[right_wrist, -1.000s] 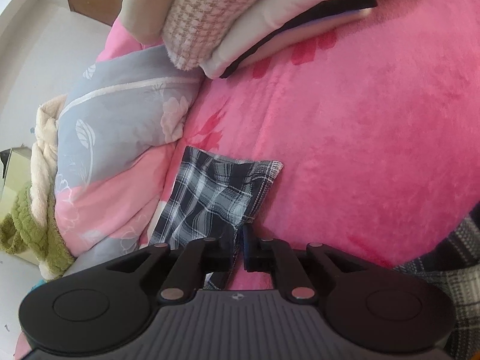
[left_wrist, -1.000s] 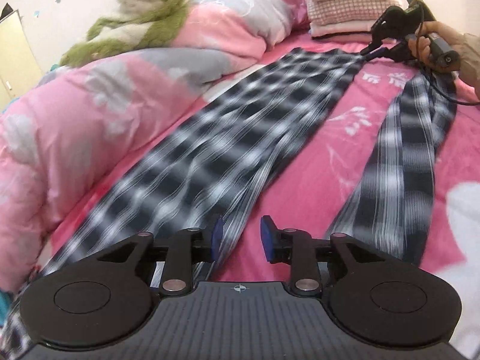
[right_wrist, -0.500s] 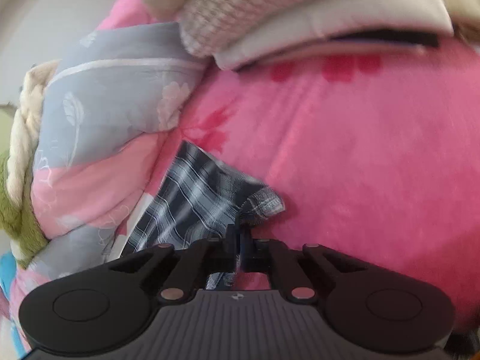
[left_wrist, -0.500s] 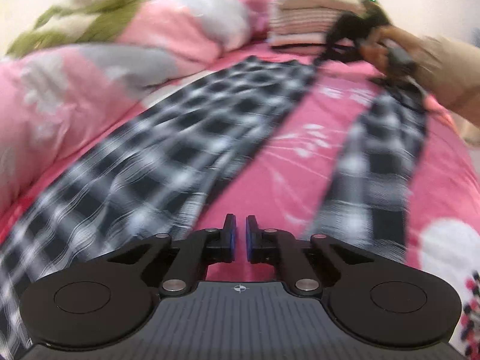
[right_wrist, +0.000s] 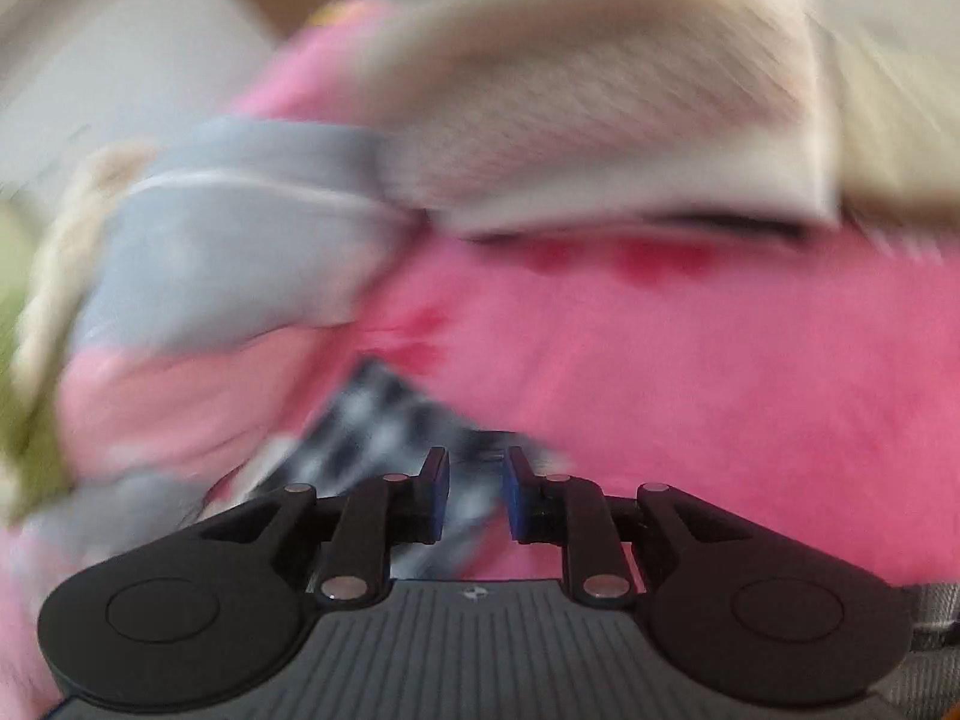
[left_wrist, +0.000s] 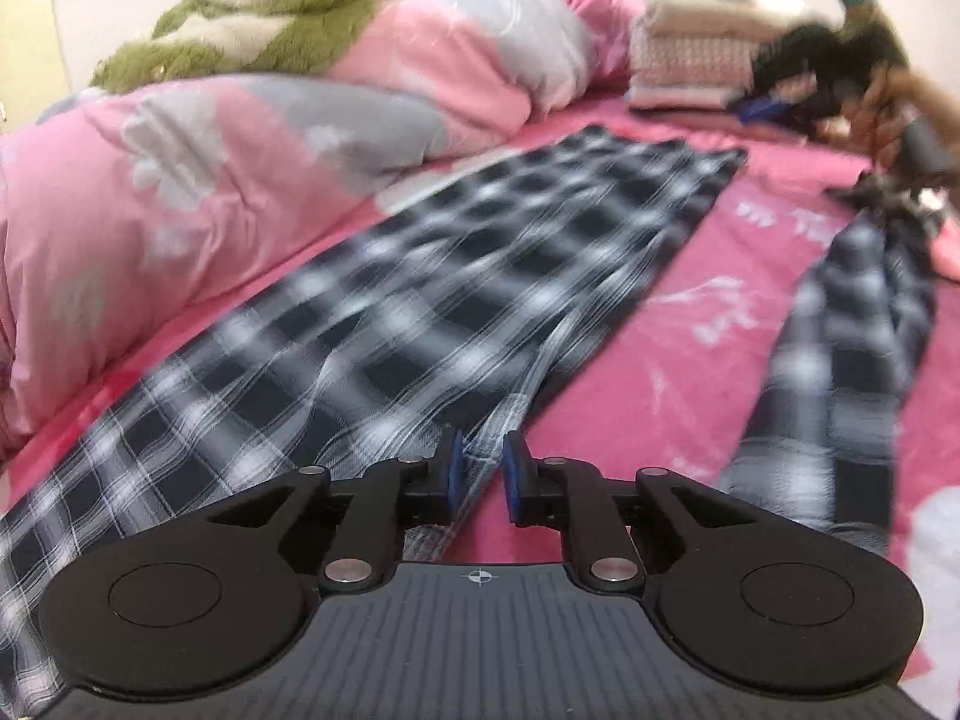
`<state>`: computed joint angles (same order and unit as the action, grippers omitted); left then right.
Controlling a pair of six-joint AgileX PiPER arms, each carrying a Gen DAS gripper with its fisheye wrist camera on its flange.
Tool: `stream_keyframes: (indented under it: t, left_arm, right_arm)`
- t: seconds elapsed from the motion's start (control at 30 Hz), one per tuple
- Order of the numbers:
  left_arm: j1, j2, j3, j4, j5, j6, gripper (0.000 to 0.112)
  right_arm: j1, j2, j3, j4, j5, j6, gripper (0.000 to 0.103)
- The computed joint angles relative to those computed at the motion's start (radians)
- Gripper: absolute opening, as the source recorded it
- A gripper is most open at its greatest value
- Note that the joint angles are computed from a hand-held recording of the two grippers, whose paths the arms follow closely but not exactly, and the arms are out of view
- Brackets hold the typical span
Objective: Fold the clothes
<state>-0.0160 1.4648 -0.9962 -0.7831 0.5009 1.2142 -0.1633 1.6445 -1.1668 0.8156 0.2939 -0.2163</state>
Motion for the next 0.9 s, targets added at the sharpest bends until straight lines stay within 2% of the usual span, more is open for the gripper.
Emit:
stream_keyframes:
  t: [0.03, 0.07, 0.13, 0.23, 0.27, 0.37, 0.47, 0.57, 0.63, 0.7, 0.87, 0.9]
  left_arm:
    - [-0.001, 0.005, -0.002, 0.004, 0.001, -0.005, 0.014]
    - [-0.003, 0.01, -0.004, 0.007, 0.003, -0.01, 0.014]
    - [-0.004, 0.012, 0.0, 0.001, 0.003, -0.003, 0.012]
    - [0.022, 0.009, -0.002, -0.055, 0.06, 0.055, 0.004]
    - [0.03, 0.003, 0.004, -0.071, 0.077, 0.083, 0.003]
    - [0.048, -0.024, 0.029, -0.096, 0.113, 0.18, 0.001]
    - [0.066, -0.047, 0.066, -0.136, 0.126, 0.258, 0.001]
    - [0.101, -0.063, 0.094, -0.209, 0.143, 0.327, 0.003]
    - [0.109, -0.085, 0.118, -0.262, 0.121, 0.382, 0.006]
    - [0.081, -0.09, 0.118, -0.227, 0.061, 0.349, 0.01]
    - [-0.013, -0.068, 0.105, -0.057, -0.09, 0.169, 0.014]
    - [-0.016, -0.053, 0.096, -0.056, -0.096, 0.154, 0.014]
  right_arm:
    - [0.034, -0.004, -0.016, 0.045, 0.038, -0.1, 0.021]
    - [0.054, -0.001, -0.05, 0.078, 0.116, -0.194, 0.021]
    - [0.131, 0.062, -0.173, 0.067, 0.316, -0.292, 0.021]
    - [0.282, 0.179, -0.342, -0.023, 0.51, -0.321, 0.021]
    - [0.338, 0.214, -0.393, -0.097, 0.531, -0.286, 0.021]
    - [0.461, 0.274, -0.475, -0.276, 0.55, -0.227, 0.021]
    - [0.483, 0.265, -0.463, -0.334, 0.602, -0.229, 0.021]
    - [0.452, 0.186, -0.369, -0.328, 0.646, -0.275, 0.021]
    - [0.435, 0.14, -0.337, -0.336, 0.683, -0.29, 0.021]
    - [0.422, 0.105, -0.331, -0.359, 0.689, -0.272, 0.022]
    - [0.488, 0.124, -0.364, -0.349, 0.579, -0.273, 0.022]
    - [0.507, 0.133, -0.367, -0.352, 0.562, -0.289, 0.024]
